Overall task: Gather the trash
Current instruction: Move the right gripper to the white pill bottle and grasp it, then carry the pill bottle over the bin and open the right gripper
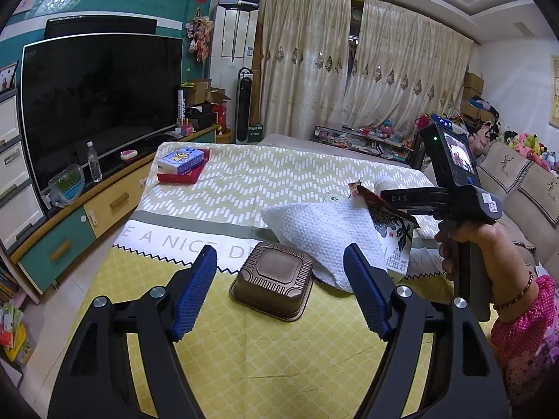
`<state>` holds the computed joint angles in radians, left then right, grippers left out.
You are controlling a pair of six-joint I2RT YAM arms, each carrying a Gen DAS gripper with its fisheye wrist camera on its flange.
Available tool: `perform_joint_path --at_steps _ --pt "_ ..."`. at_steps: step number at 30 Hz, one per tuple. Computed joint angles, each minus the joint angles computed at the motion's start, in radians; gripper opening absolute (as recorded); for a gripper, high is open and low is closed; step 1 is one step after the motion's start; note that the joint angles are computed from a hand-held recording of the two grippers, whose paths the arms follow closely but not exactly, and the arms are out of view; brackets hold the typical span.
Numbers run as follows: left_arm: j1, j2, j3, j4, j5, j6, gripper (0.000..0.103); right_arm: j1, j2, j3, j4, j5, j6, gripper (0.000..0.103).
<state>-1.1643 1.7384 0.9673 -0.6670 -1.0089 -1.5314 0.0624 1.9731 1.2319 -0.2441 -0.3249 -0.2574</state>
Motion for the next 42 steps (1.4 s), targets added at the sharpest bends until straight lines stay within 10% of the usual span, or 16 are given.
perform_joint_path --at_steps 32,42 --pt "-0.046 0.116 0.197 -0.125 -0.026 0.029 0.074 -0.468 -0.261 -0.122 -0.245 -0.446 -0.349 0.045" --pt "-0.046 0.158 0.260 -0.123 -0.011 0.078 0.074 -0.683 -0.137 0.037 -0.234 -0.401 -0.369 0.045"
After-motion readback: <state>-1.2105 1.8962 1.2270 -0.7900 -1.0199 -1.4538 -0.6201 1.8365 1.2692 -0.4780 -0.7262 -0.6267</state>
